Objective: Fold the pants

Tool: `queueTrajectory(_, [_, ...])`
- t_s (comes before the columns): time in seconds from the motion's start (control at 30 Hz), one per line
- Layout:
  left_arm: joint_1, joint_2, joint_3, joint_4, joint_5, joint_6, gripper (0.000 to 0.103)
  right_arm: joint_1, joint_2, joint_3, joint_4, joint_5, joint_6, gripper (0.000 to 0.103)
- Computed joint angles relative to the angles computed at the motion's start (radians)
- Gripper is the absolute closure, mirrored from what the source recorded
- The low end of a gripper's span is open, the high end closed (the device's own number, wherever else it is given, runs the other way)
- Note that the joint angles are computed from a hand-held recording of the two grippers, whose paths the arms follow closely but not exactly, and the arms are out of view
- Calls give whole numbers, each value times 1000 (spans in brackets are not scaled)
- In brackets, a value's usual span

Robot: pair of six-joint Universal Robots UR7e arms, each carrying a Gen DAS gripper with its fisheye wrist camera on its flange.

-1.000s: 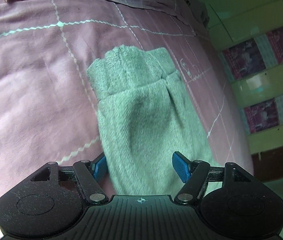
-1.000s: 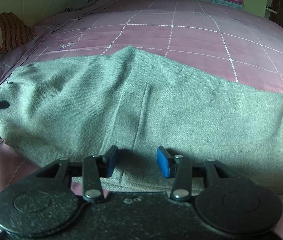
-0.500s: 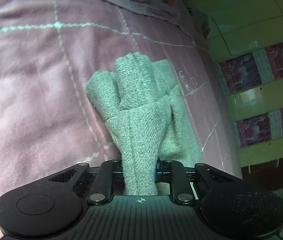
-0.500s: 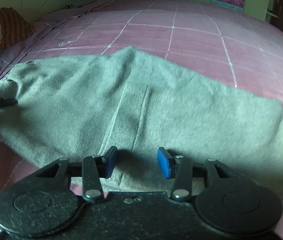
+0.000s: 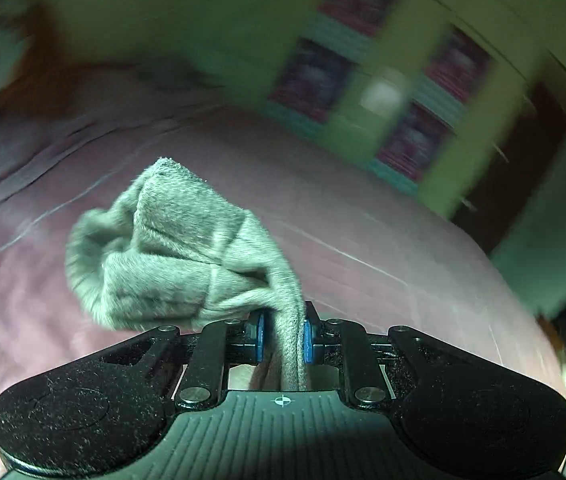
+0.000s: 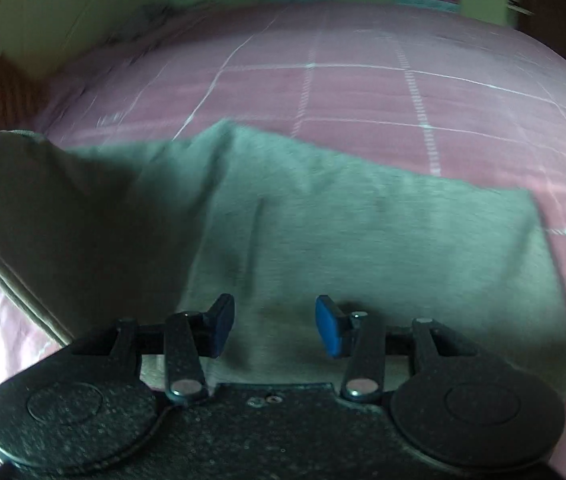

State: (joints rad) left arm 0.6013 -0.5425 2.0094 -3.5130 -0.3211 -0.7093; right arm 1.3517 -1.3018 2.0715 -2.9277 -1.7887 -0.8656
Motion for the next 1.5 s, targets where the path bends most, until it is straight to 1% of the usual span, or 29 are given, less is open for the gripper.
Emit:
queueTrajectory(0.07, [1,44,-87,27,-59,117,85,-24,-30,-17,51,18,26,58])
queueTrajectory(0.17, [4,114,-214,139,-164,196,85,-69,-72,-42,88,52,52,56])
queueTrajectory(0.23, [13,157,-286,225,-248,197,85,-95,-91,-61,101,63,62,54])
queueTrajectory(0.3, [21,195,-359,342,-329,198,85,-123,-112,-75,109,75,71,51])
queueTrajectory(0.37, [33,224,-424,498,-380,161,85,-147,-125,-90,123,85,83,48])
queueTrajectory(0.4, [38,231,-445,569,-391,138,85,-159,-133,-93,129,91,88,46])
queueTrajectory(0.43, [33,235,-456,619,-390,125,85,-169,-139,-98,137,99,92,46])
queueTrajectory(0.53, [9,225,-447,652,-362,160,84,-195,-157,-108,174,141,96,42])
queueTrajectory(0.6, [-2,216,-452,679,-347,179,84,-203,-159,-113,192,166,99,35])
queueTrajectory(0.63, [-2,206,-445,678,-350,170,84,-203,-158,-115,198,170,99,34])
queueTrajectory(0.7, [-3,180,-424,658,-364,128,84,-200,-155,-122,214,176,100,33])
queueTrajectory(0.73, [-20,171,-396,645,-359,81,84,-201,-154,-126,224,184,103,32])
queueTrajectory(0.83, [-37,146,-353,643,-320,-1,84,-202,-151,-137,244,206,117,27])
queueTrajectory(0.87, [-34,140,-335,647,-296,-25,84,-203,-153,-135,250,210,124,26])
queueTrajectory(0.9, [-37,130,-330,694,-266,-72,84,-203,-148,-140,258,210,136,26])
queueTrajectory(0.97, [-29,119,-337,831,-221,-189,84,-201,-140,-151,276,208,163,26])
queueTrajectory(1.03, [-11,113,-349,942,-225,-282,84,-197,-129,-162,291,207,194,25])
queueTrajectory(1.07, [0,117,-351,960,-241,-301,84,-196,-122,-170,303,206,210,24])
queueTrajectory(1.13, [20,122,-342,952,-263,-313,84,-190,-109,-183,317,200,235,23])
queueTrajectory(1.2, [25,129,-330,912,-258,-320,84,-183,-90,-197,323,188,254,23])
queueTrajectory(1.27, [26,130,-329,902,-259,-322,84,-178,-79,-203,331,184,281,23])
queueTrajectory(1.37, [29,131,-329,889,-260,-315,83,-172,-53,-213,312,183,332,25])
queueTrajectory(1.4, [30,132,-328,881,-259,-314,83,-167,-44,-215,302,177,346,28])
queueTrajectory(1.43, [30,132,-324,874,-258,-316,83,-162,-38,-214,289,172,355,33])
queueTrajectory(1.5, [29,131,-316,849,-258,-307,83,-157,-32,-208,269,176,356,49])
